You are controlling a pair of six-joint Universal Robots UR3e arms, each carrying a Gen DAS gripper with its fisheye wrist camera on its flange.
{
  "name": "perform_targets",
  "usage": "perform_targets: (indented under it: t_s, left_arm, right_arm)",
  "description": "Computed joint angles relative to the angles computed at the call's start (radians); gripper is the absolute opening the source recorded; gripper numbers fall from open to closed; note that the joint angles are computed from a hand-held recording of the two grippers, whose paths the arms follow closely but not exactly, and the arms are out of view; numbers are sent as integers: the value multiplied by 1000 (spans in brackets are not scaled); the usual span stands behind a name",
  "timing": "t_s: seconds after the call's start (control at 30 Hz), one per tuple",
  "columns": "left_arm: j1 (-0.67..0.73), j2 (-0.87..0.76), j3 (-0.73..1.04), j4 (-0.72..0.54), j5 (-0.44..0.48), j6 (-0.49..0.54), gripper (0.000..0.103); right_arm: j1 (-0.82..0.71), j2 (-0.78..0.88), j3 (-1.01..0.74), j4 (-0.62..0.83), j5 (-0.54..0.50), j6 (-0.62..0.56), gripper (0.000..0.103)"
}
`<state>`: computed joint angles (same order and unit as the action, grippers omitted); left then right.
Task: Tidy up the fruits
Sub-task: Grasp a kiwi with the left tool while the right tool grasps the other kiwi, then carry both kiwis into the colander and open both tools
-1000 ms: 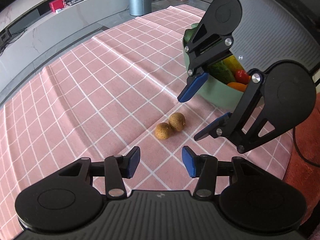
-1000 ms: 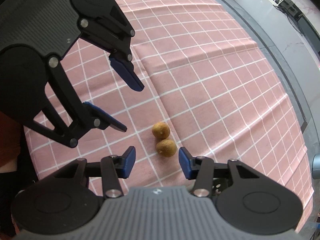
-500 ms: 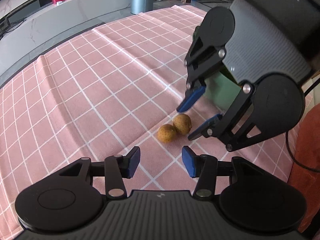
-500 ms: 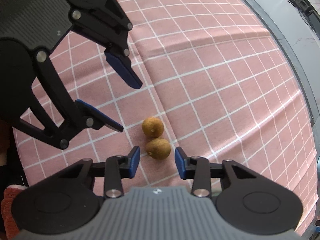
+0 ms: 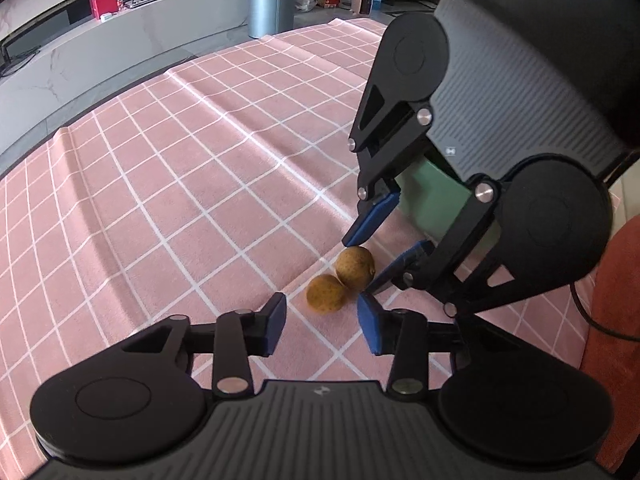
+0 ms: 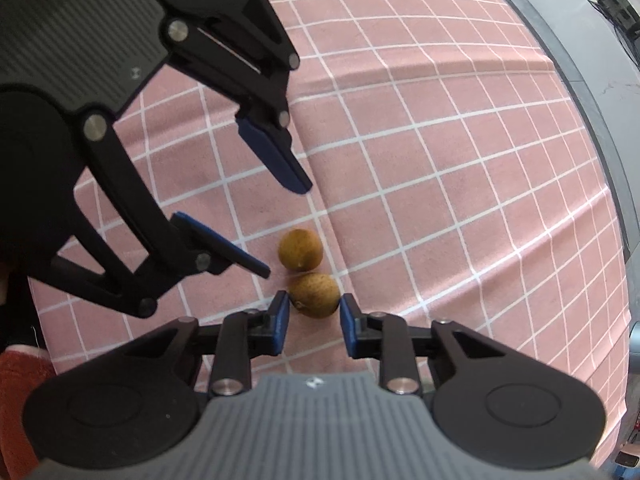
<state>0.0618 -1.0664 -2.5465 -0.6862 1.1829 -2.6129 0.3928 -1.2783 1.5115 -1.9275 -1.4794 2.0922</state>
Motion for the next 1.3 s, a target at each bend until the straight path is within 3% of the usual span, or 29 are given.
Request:
perform_targets:
  t_s: [0.27, 0.5, 0.8, 1.07, 1.3]
  left_arm:
    - [43, -53, -60, 87, -61, 28, 36]
    - [102, -6, -121, 104, -121, 40, 26]
    - [21, 2, -85, 111, -26, -63, 26]
    - [31, 201, -33, -141, 31, -118, 26]
    - [-74, 213, 88, -284, 151, -213, 26]
  right_arm:
    - [-16, 4, -16, 23, 27, -40, 23]
    - [-12, -4, 9, -8, 23, -48, 24]
    - [10, -9, 10, -8, 7, -18, 24]
    - [-7, -81, 50, 1, 47, -9, 24]
    - [-29, -219, 106, 69, 83, -42, 24]
